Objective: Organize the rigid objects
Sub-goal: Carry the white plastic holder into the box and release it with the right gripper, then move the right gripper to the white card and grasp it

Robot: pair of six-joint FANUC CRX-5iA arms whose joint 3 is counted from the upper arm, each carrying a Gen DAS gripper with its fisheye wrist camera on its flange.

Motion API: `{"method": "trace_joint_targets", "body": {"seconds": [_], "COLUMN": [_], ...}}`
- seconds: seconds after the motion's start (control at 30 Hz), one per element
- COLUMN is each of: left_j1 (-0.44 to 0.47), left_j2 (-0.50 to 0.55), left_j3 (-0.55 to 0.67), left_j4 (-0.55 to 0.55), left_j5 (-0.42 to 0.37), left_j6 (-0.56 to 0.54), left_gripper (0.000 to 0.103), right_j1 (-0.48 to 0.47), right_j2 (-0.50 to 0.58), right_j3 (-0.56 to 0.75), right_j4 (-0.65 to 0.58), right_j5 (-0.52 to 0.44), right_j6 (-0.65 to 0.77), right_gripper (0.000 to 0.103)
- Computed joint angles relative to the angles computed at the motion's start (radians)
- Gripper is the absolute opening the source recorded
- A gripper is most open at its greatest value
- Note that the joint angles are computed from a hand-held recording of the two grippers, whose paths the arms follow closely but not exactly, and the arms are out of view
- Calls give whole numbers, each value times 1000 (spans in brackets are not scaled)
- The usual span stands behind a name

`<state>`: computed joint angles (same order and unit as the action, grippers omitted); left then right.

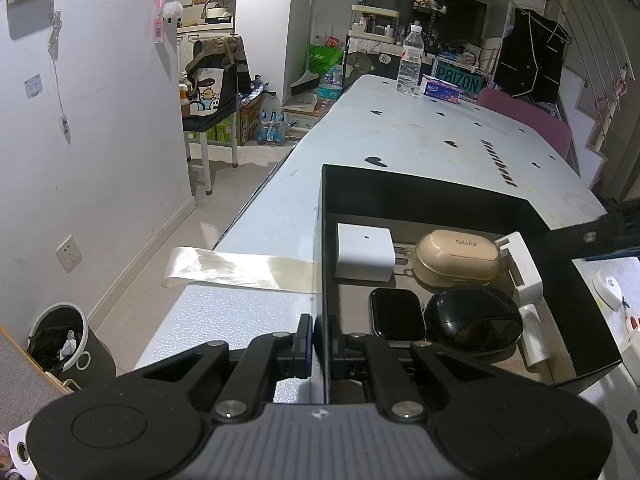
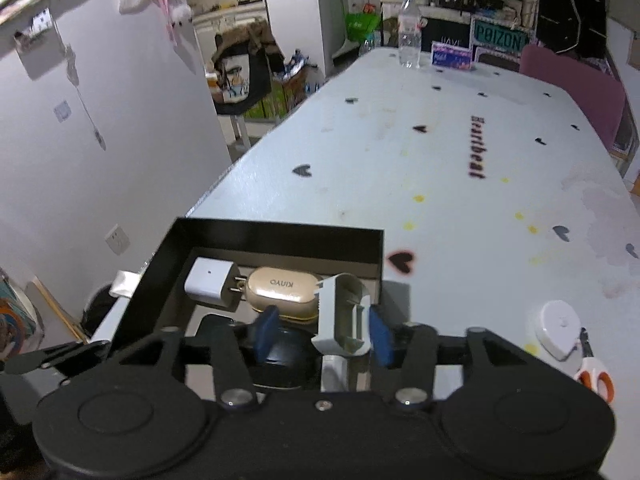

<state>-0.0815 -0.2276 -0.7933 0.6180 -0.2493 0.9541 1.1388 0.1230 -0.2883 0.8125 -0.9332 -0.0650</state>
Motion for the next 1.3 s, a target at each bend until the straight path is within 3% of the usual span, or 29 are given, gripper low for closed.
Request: {"method": "trace_joint_targets", "body": {"seconds": [0.27, 0.43, 0.67, 1.0, 1.1, 1.17, 1.23, 1.3], "left_j1": [0, 1, 1, 7, 14, 9, 12, 7], "left_j2": [0, 0, 0, -2, -2, 3, 2, 1], "left_j3": [1, 1, 1, 3, 16, 43, 55, 75], "left_j4": [-3, -5, -4, -17, -71, -160, -208, -284], "left_j5": [0, -1, -1, -4, -12, -23, -31, -44], "left_j6": [2, 4, 4, 14, 61, 152, 196, 274], "left_gripper": [6, 6, 6, 6, 5, 4, 4, 3], "right_j1": [52, 69, 117, 144, 146, 144, 141, 132], "right_j2": [-69, -109, -150, -208, -233, -239, -244, -253], "right_j3": [-109, -161, -233, -325, -358, -375, -393, -404], "right_j4": [145, 181, 223, 88, 57, 46, 39, 26], "right_j5": [-49, -62, -203, -387, -391, -388, -373, -336], "right_j6": [-116, -172, -270, -431, -473, -508, -527, -511], "right_gripper": [98, 100, 103, 103, 103, 102, 92, 88]}}
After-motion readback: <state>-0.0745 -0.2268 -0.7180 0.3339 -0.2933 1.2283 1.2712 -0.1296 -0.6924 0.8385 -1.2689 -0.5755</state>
